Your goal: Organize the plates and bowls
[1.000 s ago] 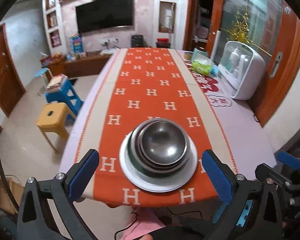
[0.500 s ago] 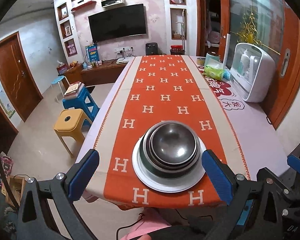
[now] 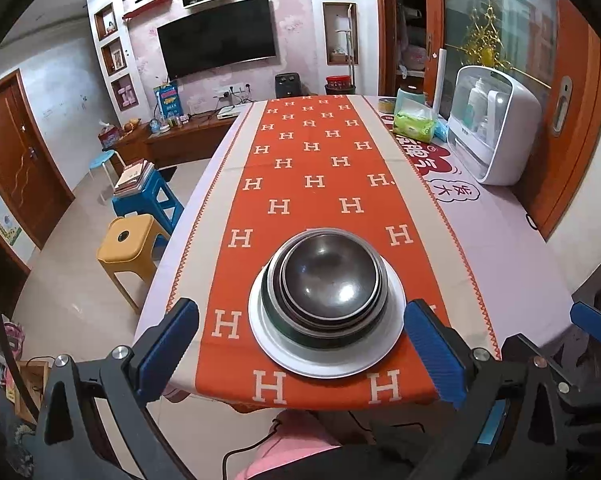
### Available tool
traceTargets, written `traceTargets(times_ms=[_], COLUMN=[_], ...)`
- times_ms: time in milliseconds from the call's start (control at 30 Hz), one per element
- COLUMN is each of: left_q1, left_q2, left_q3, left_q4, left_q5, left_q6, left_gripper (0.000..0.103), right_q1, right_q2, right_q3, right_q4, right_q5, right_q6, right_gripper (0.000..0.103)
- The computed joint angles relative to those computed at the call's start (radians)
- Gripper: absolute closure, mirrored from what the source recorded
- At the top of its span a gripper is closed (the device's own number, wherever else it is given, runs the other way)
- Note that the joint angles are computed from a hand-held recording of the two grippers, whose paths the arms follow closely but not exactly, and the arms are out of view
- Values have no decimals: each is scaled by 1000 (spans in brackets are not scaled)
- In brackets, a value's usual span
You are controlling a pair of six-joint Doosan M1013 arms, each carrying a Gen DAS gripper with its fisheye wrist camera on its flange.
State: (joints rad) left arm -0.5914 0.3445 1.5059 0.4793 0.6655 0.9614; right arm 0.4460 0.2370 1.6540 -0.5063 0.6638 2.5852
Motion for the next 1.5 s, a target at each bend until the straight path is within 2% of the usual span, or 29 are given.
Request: traceTargets(times_ms=[667,1500], left_q1=[20,16], left_q2=[12,24], left_q3=[-9,-25], left_q4=[-79,-90], left_q5=[48,57], left_q6=[53,71], left_gripper=[1,1], right_q1=[-7,-14], right_q2=[23,25], right_q3=[-28,-26], right_q4=[100,102], right_q5=[32,29], right_q6=[-81,-79], right_gripper=[0,0])
